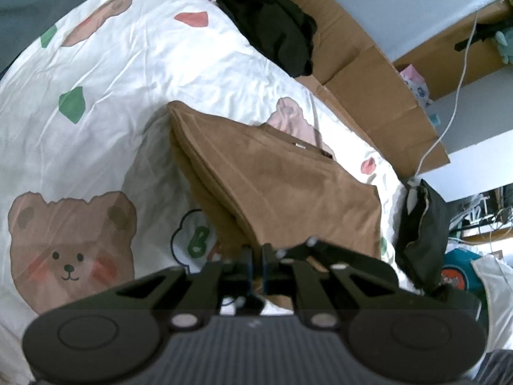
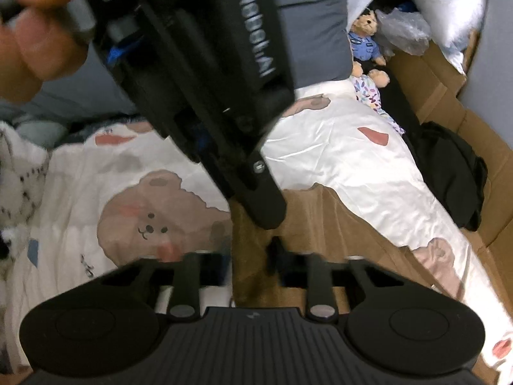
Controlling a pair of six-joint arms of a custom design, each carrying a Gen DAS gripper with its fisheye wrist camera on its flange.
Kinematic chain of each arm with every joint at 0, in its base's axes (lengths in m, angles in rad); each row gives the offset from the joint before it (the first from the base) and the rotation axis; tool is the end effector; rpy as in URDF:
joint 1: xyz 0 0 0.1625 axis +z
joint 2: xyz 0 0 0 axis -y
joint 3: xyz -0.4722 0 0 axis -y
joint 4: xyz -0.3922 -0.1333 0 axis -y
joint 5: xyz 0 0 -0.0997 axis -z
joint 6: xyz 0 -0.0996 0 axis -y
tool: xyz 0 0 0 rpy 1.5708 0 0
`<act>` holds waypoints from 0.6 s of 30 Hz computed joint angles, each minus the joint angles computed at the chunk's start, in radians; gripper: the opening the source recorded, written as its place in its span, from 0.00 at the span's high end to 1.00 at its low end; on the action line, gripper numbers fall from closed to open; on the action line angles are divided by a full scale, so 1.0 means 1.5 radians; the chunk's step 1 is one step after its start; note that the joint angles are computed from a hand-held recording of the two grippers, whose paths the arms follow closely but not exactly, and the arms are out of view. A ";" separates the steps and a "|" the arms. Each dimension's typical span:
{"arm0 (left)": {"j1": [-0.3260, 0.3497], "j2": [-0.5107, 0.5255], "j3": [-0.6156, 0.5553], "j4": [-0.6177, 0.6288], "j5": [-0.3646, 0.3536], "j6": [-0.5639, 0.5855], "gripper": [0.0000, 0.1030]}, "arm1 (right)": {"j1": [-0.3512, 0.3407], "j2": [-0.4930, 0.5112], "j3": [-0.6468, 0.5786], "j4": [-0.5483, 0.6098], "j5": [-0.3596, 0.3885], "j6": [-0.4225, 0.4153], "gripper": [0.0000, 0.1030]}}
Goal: Fold clothes
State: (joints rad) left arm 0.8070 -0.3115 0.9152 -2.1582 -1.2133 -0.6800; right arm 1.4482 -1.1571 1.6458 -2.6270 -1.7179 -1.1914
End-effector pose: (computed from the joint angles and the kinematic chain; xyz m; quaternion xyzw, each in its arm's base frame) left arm -0.4807 -0.7450 -0.0103 0.0427 0.9831 -0.1115 0.1387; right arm 0.0355 -0.6826 0.3812 0.4699 -0.8344 0.1780 0.2264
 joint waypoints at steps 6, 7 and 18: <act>0.009 -0.004 0.006 0.000 0.021 -0.023 0.84 | -0.011 0.001 -0.028 0.039 -0.004 0.013 0.95; 0.013 -0.003 0.008 -0.011 0.021 -0.031 0.83 | -0.012 0.002 -0.030 0.042 -0.004 0.017 0.95; 0.042 0.042 -0.054 0.025 0.048 -0.062 0.54 | -0.022 0.002 -0.045 0.070 0.011 0.036 0.95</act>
State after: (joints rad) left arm 0.8699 -0.2486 0.8347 -2.1203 -1.1417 -0.7731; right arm 1.4158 -1.1547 1.5776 -2.5221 -1.7012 -1.1371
